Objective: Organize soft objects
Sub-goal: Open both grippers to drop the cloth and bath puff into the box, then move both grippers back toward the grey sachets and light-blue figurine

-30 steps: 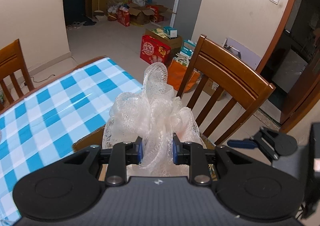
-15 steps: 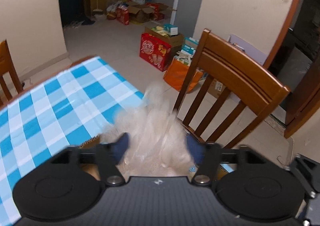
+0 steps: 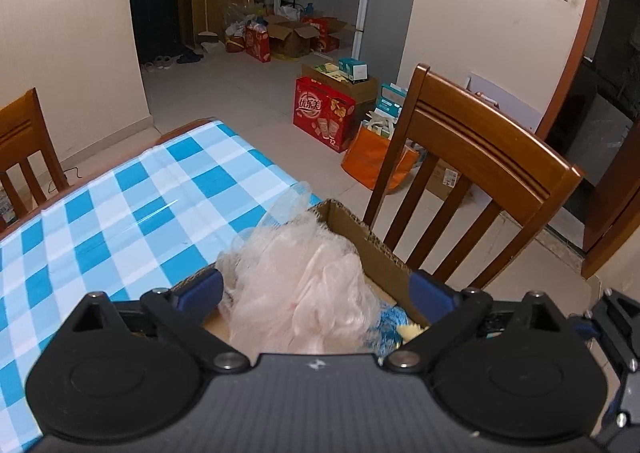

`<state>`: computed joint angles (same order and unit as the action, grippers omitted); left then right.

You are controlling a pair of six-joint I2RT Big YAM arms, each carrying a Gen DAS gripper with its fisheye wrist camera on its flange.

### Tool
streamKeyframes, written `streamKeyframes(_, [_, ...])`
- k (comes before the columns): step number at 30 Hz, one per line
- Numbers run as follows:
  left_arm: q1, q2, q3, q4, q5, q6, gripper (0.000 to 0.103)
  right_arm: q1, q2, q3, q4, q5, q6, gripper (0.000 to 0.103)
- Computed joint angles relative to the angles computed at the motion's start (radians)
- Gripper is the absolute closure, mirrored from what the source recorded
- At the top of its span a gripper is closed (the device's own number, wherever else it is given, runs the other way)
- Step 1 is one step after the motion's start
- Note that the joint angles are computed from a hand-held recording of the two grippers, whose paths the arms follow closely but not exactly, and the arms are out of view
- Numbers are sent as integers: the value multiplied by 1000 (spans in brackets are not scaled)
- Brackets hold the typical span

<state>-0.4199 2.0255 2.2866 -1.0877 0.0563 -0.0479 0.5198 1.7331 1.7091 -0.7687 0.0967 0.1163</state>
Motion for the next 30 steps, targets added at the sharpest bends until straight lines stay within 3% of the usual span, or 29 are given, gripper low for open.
streamKeyframes(8, [4, -163, -245, 89, -20, -3, 3, 33, 1, 15, -24, 16, 15, 0])
streamKeyframes(15, [7, -329, -496, 225, -75, -48, 3, 82, -24, -34, 37, 85, -9, 0])
streamKeyframes(21, [15, -448, -656, 284, -124, -50, 2, 110, -13, -16, 20, 83, 16, 0])
streamKeyframes(30, [33, -620, -879, 319, -212, 51, 2, 169, 20, 24, -6, 88, 47, 0])
